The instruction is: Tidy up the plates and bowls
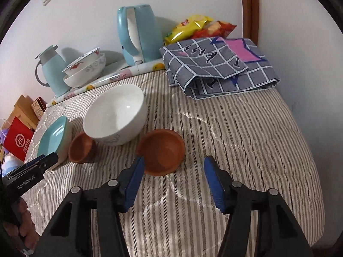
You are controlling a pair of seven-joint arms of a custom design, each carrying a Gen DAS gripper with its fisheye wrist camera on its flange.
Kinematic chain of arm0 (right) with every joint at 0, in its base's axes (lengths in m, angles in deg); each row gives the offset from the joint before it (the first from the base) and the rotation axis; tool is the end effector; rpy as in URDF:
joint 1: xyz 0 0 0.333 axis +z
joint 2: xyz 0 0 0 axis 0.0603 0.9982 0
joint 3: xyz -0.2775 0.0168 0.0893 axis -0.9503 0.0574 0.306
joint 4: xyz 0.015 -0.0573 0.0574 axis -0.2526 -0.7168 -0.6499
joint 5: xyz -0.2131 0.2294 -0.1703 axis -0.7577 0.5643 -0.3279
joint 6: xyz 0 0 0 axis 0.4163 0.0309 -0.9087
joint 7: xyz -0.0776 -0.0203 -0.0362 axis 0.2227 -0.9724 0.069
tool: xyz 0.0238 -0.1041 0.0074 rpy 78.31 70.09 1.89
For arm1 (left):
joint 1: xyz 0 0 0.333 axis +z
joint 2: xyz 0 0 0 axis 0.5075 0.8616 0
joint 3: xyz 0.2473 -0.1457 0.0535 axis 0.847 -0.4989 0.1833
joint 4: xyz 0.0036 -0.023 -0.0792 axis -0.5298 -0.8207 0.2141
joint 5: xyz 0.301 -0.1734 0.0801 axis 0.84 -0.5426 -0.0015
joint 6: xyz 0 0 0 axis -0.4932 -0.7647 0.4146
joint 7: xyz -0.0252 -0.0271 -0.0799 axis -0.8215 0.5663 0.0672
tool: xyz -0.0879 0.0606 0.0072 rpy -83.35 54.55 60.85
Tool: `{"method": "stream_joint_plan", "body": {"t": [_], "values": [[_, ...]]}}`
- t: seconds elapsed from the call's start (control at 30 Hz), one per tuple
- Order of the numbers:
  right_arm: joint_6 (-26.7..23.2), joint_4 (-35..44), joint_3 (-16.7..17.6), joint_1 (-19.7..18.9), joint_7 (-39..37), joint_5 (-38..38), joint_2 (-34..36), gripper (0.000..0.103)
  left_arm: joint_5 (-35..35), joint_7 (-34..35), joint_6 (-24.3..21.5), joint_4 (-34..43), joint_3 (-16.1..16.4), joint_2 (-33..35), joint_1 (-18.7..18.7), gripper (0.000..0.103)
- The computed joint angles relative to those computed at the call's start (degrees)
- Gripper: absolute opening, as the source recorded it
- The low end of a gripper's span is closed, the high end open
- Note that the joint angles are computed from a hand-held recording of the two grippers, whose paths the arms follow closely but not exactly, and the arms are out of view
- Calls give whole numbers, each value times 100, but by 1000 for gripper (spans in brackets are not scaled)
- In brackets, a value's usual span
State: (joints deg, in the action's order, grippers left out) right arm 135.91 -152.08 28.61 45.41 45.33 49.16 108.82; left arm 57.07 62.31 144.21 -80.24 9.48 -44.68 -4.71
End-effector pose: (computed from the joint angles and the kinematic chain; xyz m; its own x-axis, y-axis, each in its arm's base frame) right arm 0.5665 0.3453 0.2864 0.1569 -0.9759 -0.1518 -0.7745 -0.0262 -0.6320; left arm 0.5340 -0.4135 0.3078 0.2986 -0.9527 0.0565 -0.7849 -0.2789 -0.5533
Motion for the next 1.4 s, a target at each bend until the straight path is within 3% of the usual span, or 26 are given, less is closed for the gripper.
{"method": "stream_joint_plan", "body": {"t": [0.13,0.4,0.53,0.77,0.97,1.13,1.3,1.4], "values": [[-182,345,144,-172,-121,37,260,52,-174,84,-20,338,2,280,36,45],[-398,887,827,-825,-620,240,660,44,-544,122,155,766,121,711,56,43],[-547,1157,991,-970,-826,364,855,41,-758,285,97,1011,144,918,53,42],[-729,1510,1269,-1195,-1129,605,1127,29,-1120,499,107,1236,149,1145,102,25],[-772,1588,1032,-984,-1122,563,1181,27,-1169,580,140,1326,257,1221,17,23],[-781,1659,1218,-1144,-1206,654,1227,27,-1186,614,170,1308,276,1214,11,24],[-661,1560,957,-930,-1080,586,1206,29,-1214,624,298,1214,274,1176,44,24],[-591,1513,979,-958,-1051,601,1192,30,-1238,612,363,1180,282,1166,50,24]]}}
